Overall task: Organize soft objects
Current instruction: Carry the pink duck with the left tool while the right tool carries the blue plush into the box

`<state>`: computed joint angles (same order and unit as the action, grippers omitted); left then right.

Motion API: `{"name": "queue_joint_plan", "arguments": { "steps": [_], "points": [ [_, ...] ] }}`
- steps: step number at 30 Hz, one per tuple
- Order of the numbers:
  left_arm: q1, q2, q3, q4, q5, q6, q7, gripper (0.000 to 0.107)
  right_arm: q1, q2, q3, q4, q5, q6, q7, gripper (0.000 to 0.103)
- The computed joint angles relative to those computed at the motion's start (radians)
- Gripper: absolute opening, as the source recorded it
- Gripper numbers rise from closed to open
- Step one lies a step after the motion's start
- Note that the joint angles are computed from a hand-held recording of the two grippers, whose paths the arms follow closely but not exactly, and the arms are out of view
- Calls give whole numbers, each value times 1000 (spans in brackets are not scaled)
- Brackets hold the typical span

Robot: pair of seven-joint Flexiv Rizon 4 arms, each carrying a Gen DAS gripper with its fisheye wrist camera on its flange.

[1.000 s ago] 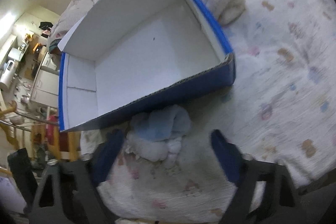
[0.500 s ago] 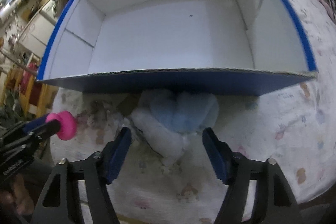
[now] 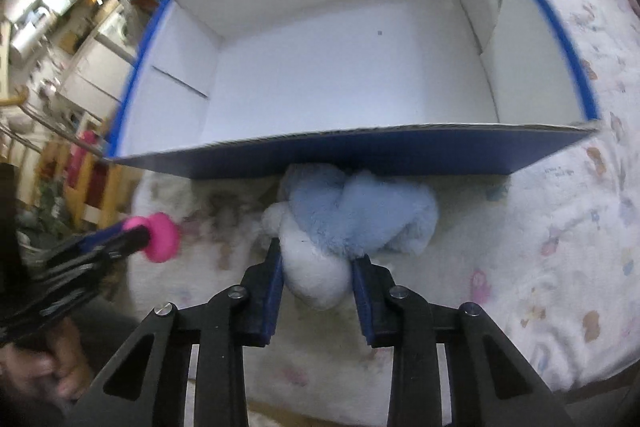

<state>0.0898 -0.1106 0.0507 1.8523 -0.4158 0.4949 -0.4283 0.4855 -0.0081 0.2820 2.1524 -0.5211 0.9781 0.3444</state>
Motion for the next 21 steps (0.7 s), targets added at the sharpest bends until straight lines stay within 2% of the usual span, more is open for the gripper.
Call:
{"name": "queue_joint_plan", "arguments": {
  "steps": [4,7,9,12,21],
  "points": [
    [1,4,2,6,-6,6,1,29,-49,95,7,97,-168,164,208,34],
    [1,13,4,13,-18,17,3,29,-154,121,-2,147,-460,358,491,34],
    [3,24,6,17,-37,30,9,29,-207,121,-7,139,-622,422,636,34],
    [5,36,8,8,-56,28,16,29,-204,131,0,123,-614,402,610,34],
    [-6,47,0,-31,-100,33,18,29,-176,148,13,90,-451,328,392,34]
  ]
}}
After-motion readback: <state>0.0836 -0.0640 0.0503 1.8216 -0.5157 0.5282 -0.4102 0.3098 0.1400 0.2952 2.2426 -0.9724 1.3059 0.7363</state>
